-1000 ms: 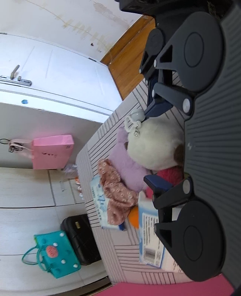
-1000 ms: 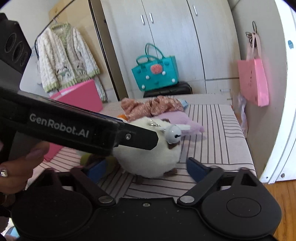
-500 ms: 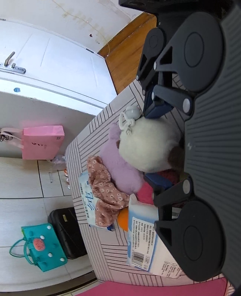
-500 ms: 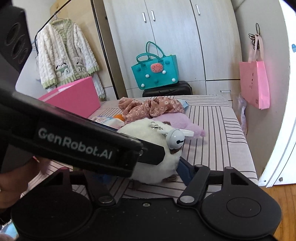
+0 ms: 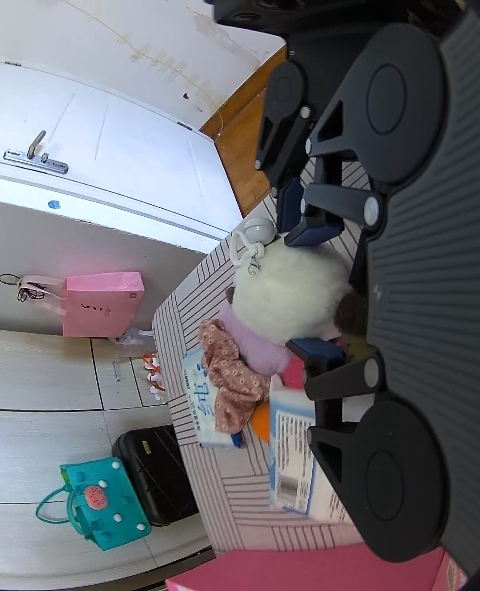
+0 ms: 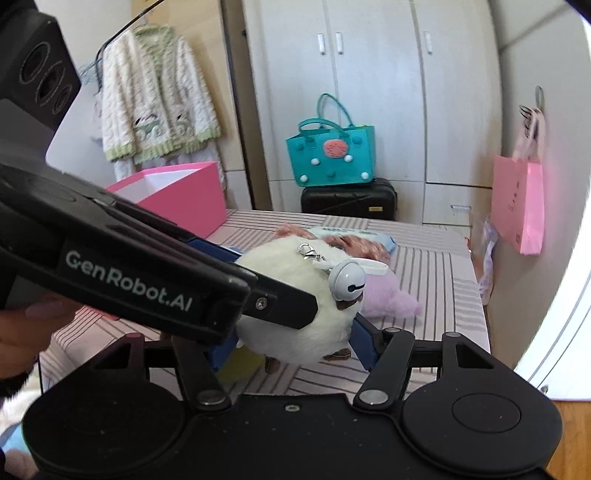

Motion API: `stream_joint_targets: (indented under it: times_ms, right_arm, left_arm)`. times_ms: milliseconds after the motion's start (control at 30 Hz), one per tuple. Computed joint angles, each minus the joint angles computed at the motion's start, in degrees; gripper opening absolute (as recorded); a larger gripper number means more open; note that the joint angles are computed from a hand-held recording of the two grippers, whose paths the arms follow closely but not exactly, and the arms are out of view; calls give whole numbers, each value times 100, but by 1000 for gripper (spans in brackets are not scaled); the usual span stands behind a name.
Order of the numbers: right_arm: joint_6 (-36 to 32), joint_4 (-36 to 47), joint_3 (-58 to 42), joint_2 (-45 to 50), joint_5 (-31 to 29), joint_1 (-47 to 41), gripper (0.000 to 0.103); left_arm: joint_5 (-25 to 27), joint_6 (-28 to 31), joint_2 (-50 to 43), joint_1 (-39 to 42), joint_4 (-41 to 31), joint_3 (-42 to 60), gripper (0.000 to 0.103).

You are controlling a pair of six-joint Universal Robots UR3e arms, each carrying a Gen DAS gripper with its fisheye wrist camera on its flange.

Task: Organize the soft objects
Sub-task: 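Move the right gripper to the white plush toy and close on it, then lift the white plush toy with the right gripper over the pink box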

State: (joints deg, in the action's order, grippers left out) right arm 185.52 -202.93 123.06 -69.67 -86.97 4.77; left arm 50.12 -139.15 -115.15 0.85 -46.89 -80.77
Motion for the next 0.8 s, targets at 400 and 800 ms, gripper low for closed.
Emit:
stream_joint_targets:
  times_ms: [400,800]
  right_arm:
    - [-307,1783,-963,-648,653,149,69]
    - [-101,3725,-2659,-438,1034,701,69]
  left_arm:
    - [-341,748,410,782,-1571,546,50]
    - [-432,1750,567,1787,-3911,1537,50]
